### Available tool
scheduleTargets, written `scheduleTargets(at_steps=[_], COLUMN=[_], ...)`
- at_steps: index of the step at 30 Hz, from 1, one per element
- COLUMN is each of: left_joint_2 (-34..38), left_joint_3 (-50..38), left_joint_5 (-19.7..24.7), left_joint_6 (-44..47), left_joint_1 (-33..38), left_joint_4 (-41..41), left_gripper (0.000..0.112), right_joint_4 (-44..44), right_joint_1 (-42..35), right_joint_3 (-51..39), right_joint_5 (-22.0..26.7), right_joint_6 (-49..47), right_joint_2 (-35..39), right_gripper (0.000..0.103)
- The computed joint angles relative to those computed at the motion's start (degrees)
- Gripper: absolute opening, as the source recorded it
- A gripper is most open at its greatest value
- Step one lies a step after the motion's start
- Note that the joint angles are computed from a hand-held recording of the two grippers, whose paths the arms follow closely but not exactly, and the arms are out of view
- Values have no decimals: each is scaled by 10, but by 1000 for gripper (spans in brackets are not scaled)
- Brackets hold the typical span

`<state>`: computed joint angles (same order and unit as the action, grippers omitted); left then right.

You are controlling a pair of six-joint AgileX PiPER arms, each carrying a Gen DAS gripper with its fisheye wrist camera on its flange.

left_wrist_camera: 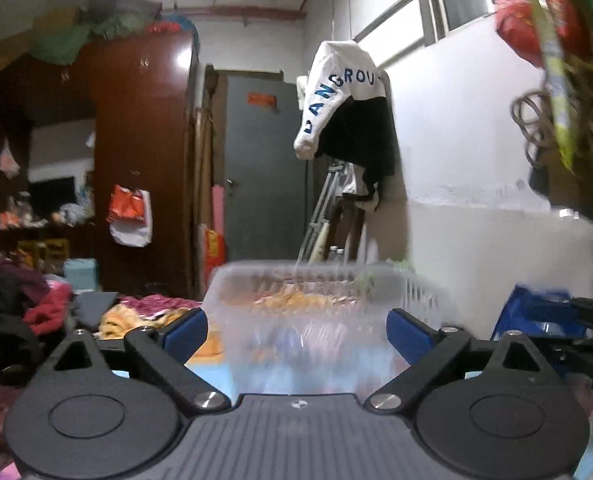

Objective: Organize objects
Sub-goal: 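Grasp clear-wrapped white packet with left tool while right tool grasps purple-wrapped box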

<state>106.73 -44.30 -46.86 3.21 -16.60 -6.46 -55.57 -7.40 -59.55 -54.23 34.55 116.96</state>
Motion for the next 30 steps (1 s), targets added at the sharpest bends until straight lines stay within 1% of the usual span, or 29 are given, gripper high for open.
scheduleTargets(at_steps=[1, 3, 4, 6, 8, 9, 10, 12, 15, 17, 20, 21, 22, 24, 25, 26, 27, 28, 29, 30], left_joint_2=[4, 19, 29, 46, 62, 70, 78, 91, 113, 125, 134, 136, 139, 142, 142, 142, 140, 139, 139, 141], left_joint_3=[45, 105, 127, 155, 167, 165, 162, 152, 140, 138, 136, 134, 134, 135, 137, 138, 138, 138, 139, 141], left_joint_5=[-46, -103, -123, -148, -155, -153, -152, -142, -135, -139, -149, -151, -156, -163, -168, -171, -170, -170, -173, -181], left_joint_6=[10, 0, -8, -20, -23, -20, -16, -10, 0, -9, -5, -3, -1, -5, -7, -9, -15, -25, -30, -28], left_joint_1=[-11, -25, -29, -33, -33, -33, -35, -37, -38, -32, -46, -50, -54, -58, -59, -62, -62, -56, -54, -58], left_joint_4=[-22, -42, -46, -55, -58, -59, -60, -58, -70, -61, -80, -83, -87, -87, -87, -89, -88, -77, -69, -71], left_gripper=[98, 98, 96, 96, 96, 96, 95, 93, 91, 89, 89, 89, 89, 80, 61, 49, 49, 48, 48, 48], right_joint_4=[4, 15, 5, -14, -13, -15, -25, -41, -46, -45, -15, -7, -4, 14, 24, 31, 33, 35, 35, 29], right_joint_1=[-1, -4, -9, -20, -26, -26, -24, -15, 0, 10, 26, 29, 27, 23, 18, 13, 5, -2, -10, -18], right_joint_3=[23, 60, 70, 82, 92, 93, 89, 77, 62, 58, 79, 84, 86, 104, 115, 124, 128, 134, 141, 142], right_joint_5=[0, -16, -26, -55, -69, -69, -63, -45, -34, -24, -7, -5, -8, -21, -29, -35, -42, -50, -57, -62], right_joint_6=[-20, -45, -38, -26, -26, -24, -15, -3, 1, -6, -50, -65, -70, -93, -108, -118, -122, -126, -129, -125], right_joint_2=[7, 28, 39, 55, 55, 54, 52, 57, 67, 69, 63, 62, 65, 64, 61, 57, 56, 53, 50, 49], right_gripper=[103, 103, 97, 90, 84, 79, 71, 64, 64, 64, 64, 59, 58, 55, 55, 54, 54, 50, 32, 25])
